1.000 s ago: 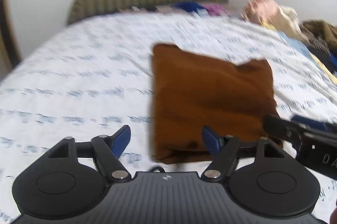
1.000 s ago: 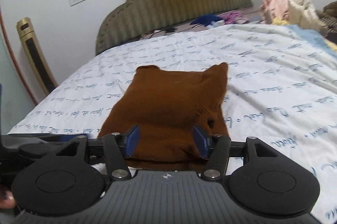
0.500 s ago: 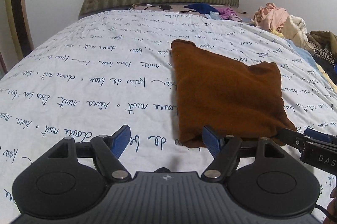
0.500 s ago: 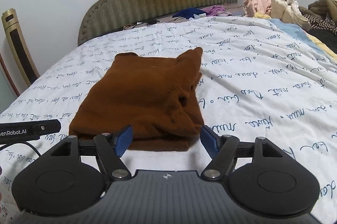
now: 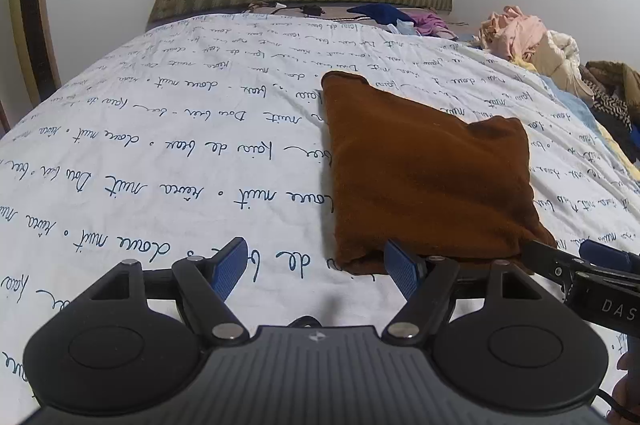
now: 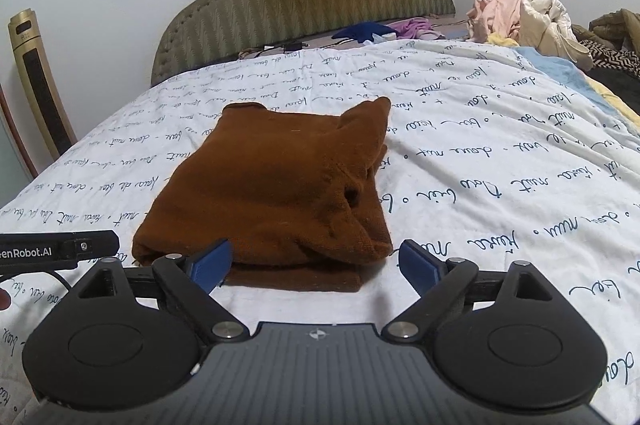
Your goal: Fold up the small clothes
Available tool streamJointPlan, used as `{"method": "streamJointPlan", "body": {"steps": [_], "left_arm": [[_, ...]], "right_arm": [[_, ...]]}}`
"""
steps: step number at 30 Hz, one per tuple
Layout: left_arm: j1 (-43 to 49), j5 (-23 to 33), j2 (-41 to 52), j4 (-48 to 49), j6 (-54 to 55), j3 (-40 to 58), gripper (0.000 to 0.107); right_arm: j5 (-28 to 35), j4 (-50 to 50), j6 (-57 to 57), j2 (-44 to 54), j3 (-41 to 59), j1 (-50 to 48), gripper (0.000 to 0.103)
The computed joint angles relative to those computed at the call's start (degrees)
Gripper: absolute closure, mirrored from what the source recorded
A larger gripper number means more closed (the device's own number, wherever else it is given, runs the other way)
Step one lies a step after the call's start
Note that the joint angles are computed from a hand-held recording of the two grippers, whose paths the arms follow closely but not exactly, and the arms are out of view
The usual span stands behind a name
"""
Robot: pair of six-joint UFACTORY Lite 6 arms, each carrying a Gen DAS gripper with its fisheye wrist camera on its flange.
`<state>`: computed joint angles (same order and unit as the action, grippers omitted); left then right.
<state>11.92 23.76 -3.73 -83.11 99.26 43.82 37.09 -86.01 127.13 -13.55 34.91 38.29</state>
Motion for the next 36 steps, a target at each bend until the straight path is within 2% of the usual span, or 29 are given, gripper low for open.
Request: {"method": "streamJointPlan", "body": {"steps": [4,7,25,36], "left_arm": [[0.3,-0.7,0.0,-0.5,0.3,0.1,0.031],[0.3,-1.4,-0.2,-0.6,0.6,-0.1,0.024],[2.0,1.8,-0.1,-1.0,1.4,0.4,0.024],[0.9,-0.3,-2.0,-4.9,5.6,-1.1,0.024]], "right_arm": [[-0.4,-0.2,0.1,0.3,0.2,-0.5,0.009],[-1.3,-0.9,1.0,0.1,-0.1,-0.9,0.008],[-2.1,-1.4,0.4,0.6,0.5,-0.4,0.007],[-1.8,-1.3,0.8,1.0,0.7,0.2,0.007]]}}
